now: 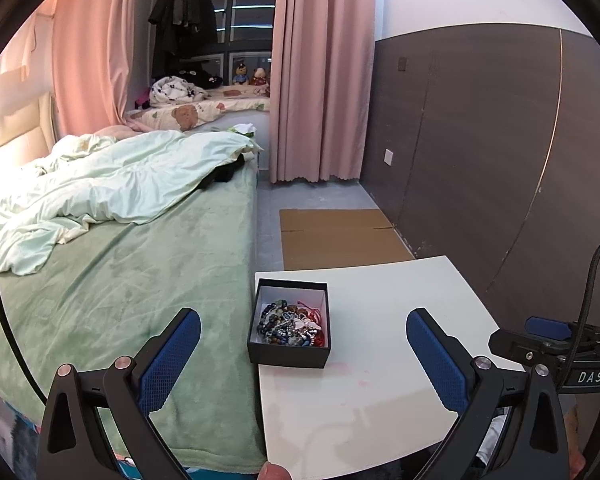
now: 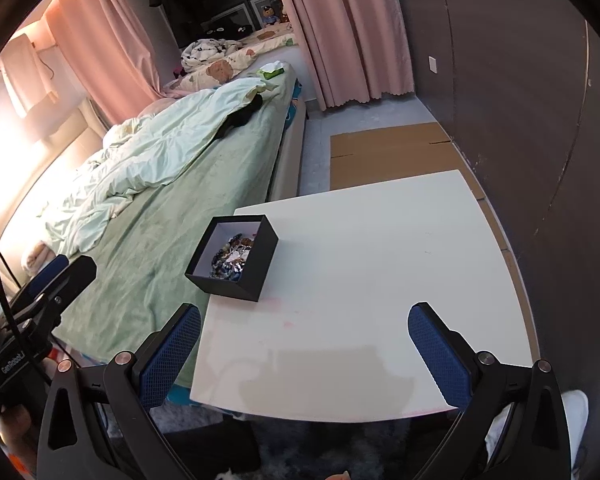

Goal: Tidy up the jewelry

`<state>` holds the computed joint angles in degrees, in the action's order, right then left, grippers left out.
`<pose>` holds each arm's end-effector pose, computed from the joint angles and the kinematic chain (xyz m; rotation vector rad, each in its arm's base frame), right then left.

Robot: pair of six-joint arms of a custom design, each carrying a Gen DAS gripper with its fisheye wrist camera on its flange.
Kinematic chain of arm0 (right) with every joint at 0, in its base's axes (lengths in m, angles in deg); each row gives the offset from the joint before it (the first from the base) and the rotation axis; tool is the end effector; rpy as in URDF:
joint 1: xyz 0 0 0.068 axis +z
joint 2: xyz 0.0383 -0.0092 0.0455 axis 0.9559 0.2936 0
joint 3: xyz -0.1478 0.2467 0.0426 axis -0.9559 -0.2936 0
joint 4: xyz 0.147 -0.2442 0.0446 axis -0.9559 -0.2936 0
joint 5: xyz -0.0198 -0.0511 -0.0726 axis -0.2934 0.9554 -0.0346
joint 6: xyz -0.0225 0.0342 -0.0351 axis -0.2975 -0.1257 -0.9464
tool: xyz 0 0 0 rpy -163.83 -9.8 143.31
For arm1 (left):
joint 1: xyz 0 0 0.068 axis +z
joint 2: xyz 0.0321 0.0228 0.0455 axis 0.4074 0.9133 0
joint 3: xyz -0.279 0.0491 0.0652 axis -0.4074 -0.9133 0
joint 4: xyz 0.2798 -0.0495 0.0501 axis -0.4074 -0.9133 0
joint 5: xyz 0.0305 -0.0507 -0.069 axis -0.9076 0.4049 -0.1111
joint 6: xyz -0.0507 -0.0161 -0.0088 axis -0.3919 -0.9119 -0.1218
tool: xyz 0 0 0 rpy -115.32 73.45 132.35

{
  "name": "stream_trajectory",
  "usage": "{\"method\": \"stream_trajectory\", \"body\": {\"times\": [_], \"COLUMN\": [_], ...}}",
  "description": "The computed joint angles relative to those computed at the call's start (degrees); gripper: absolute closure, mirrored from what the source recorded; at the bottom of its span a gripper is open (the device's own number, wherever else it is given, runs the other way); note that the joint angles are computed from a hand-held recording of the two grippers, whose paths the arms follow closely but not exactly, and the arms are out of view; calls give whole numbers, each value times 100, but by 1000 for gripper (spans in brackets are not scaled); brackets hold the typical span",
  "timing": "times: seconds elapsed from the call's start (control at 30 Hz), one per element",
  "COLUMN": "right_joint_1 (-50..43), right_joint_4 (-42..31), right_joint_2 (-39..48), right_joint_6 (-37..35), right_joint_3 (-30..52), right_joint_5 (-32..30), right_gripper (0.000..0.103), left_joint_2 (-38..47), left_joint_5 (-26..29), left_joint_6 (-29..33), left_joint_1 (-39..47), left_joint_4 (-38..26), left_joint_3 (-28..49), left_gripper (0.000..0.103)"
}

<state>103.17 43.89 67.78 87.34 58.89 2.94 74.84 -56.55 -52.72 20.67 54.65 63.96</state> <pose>0.2645 0.1389 0.3038 0.5525 2.3495 0.1616 0.3710 -0.0378 0.3252 0.6042 2.1266 -0.4011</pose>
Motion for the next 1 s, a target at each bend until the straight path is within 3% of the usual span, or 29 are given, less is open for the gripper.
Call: {"method": "stream_trajectory", "body": {"times": [1.0], "right_joint_1": [-45], "right_joint_4": [-94], "right_joint_2": [-58], "right_joint_6": [-18], "right_joint_3": [-50], "right_joint_5": [157], "right_gripper": [0], "left_joint_2": [173], "left_joint_5": [-85], "left_joint_6": [-123], "left_joint_1": [-45], "left_joint_4": [135], "left_joint_3": [119], "left_gripper": [0]}}
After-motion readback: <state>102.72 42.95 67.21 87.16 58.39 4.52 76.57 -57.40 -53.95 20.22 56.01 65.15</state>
